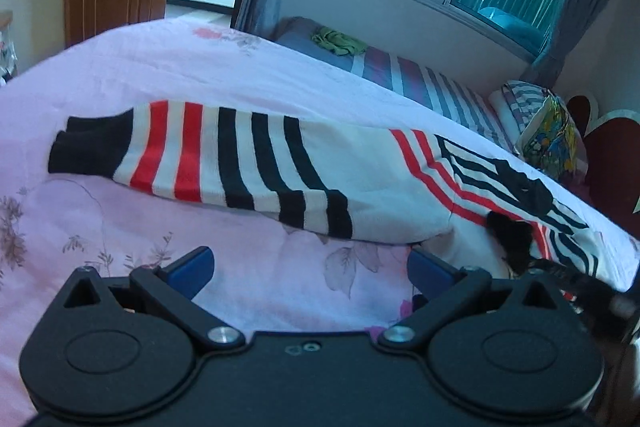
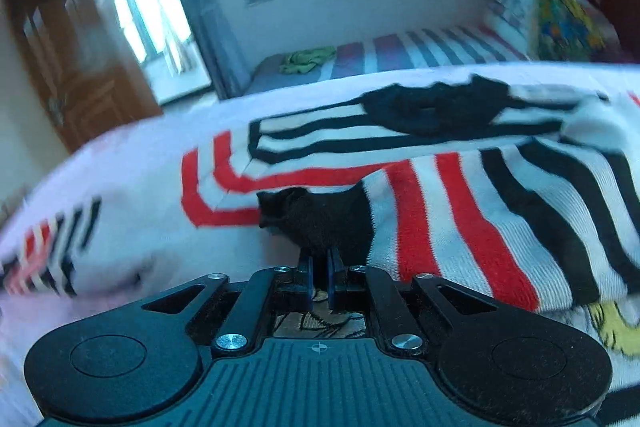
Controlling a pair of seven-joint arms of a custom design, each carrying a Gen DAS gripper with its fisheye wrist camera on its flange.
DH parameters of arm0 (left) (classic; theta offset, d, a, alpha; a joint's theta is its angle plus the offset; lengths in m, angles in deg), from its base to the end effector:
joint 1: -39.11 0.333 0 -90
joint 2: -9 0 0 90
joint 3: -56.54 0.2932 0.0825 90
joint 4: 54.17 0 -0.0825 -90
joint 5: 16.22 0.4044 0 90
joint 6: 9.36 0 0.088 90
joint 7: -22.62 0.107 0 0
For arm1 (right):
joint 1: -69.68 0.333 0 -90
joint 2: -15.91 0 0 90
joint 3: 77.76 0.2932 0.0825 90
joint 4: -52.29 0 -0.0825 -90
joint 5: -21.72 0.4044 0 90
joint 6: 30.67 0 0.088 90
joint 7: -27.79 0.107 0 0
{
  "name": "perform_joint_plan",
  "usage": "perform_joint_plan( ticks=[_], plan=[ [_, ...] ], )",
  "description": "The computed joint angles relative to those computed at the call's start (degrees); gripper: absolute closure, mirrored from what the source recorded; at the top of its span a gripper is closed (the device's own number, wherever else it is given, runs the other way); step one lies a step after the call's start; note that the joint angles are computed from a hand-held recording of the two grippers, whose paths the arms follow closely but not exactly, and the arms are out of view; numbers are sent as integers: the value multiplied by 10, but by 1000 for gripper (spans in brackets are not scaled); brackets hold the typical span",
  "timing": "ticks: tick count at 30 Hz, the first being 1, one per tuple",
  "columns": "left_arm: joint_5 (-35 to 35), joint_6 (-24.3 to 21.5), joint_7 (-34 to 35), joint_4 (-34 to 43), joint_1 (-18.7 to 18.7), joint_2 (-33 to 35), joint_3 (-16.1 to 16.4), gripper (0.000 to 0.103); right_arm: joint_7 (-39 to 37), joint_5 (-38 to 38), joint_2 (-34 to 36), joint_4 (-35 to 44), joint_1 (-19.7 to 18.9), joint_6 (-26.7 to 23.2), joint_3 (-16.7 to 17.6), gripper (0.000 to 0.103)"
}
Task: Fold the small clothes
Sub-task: 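Fold the held sleeve across the sweater body with the right gripper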
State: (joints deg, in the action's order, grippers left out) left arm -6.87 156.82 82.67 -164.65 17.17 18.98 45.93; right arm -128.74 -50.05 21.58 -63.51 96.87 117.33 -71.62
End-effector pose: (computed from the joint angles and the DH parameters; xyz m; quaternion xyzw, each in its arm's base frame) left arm 0.5541 -0.3581 0.4634 -0.5928 0.7040 -0.3701 0.1262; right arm 0.5085 0.3535 0.4095 -0.4777 0.7526 -0.2732 0.3617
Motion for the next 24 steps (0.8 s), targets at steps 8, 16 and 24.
perform_joint_plan(
  ticks=[8,16,24],
  plan=[
    [-53,4,82,48,2,36,-27,5,75,-103,-15,-10,16,7,-3,54],
    [-275,-97,310,288,20,235,-154,49,175,-38,-188,-191,-17,-84,46,55],
    [-244,-199,229,544,-96,407,-71,80,292,51,-411,-380,-60,-93,80,55]
  ],
)
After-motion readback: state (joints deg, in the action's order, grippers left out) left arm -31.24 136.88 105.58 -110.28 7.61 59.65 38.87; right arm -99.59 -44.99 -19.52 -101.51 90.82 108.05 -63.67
